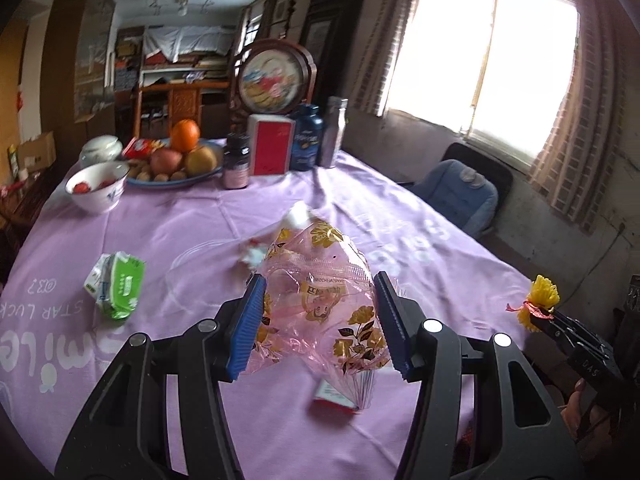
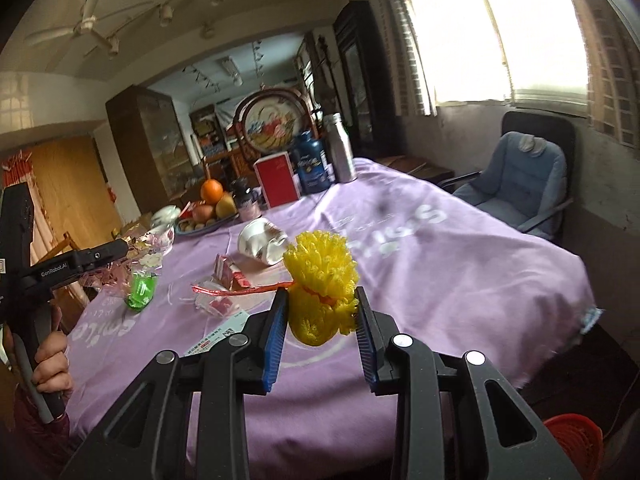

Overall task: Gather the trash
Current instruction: 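Carry the snack bag and yellow flower to the red wastebasket and open both tools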

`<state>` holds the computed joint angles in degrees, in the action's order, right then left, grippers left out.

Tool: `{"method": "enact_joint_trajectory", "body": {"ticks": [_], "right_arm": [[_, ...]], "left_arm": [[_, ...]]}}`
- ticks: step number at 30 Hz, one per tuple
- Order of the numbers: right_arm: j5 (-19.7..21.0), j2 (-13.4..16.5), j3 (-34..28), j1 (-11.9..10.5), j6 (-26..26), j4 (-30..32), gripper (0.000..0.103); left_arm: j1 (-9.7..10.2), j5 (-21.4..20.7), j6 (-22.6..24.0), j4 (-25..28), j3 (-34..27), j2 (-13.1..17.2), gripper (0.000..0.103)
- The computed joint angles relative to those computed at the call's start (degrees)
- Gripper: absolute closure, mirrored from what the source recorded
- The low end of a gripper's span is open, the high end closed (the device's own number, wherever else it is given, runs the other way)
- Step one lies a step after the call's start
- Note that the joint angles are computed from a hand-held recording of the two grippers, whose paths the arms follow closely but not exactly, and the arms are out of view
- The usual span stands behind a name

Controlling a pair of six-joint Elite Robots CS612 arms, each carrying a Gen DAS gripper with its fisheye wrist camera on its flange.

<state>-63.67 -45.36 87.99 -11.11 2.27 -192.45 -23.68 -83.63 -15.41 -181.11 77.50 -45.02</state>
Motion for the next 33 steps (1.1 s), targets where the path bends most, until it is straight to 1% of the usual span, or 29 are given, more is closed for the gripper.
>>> {"method": "enact_joint_trajectory", "body": {"ticks": [4, 10, 15, 17, 21, 24, 26, 27, 28, 29, 30, 33], "right_arm": [[-0.49, -0.99, 2.56, -1.4, 1.47, -3.38, 0.071], [-2.49, -2.53, 7.06, -4.17, 4.64, -8.33, 0.07], [-6.0, -3.5, 10.44, -6.45, 6.69, -10.26, 0.07], [-7.88, -3.83, 12.03, -7.54, 7.49, -10.64, 0.07], [-10.73, -3.85, 14.28, -9.36, 8.45, -9.68, 0.07], [-12.77, -3.29, 15.63, -10.73, 9.12, -7.43, 0.07], [-13.03, -2.71, 15.98, -11.36, 9.2, -5.33, 0.067], [-13.24, -2.27, 15.86, -11.72, 8.86, -2.84, 0.065], [-13.4, -2.0, 15.79, -11.85, 8.56, -1.41, 0.061], [-13.69, -1.58, 15.66, -12.09, 8.33, 0.47, 0.053], [-13.91, -1.22, 15.75, -12.36, 8.77, 0.81, 0.051], [-14.7, -0.64, 16.43, -13.23, 10.76, -0.81, 0.05]], "left_arm": [[-1.16, -1.28, 1.26, -0.31, 0.01, -0.27, 0.048], [-3.09, -5.86, 3.99, 1.42, -1.6, 0.34, 0.048], [-5.03, -9.84, 7.0, 4.63, -4.67, 2.02, 0.048], [-5.86, -12.08, 8.01, 6.48, -6.37, 3.04, 0.048], [-7.32, -16.29, 10.01, 10.14, -9.41, 5.02, 0.048], [-8.51, -18.92, 11.83, 13.27, -11.77, 6.61, 0.048], [-9.32, -20.12, 13.35, 15.77, -13.48, 7.79, 0.048], [-9.91, -20.55, 14.44, 17.7, -14.68, 8.56, 0.048], [-10.27, -20.88, 15.15, 18.93, -15.41, 9.04, 0.048], [-10.7, -21.22, 15.97, 20.45, -16.38, 9.67, 0.048], [-11.16, -21.52, 16.92, 22.08, -17.48, 10.4, 0.048], [-12.4, -22.12, 19.32, 25.98, -19.94, 12.11, 0.048]]}}
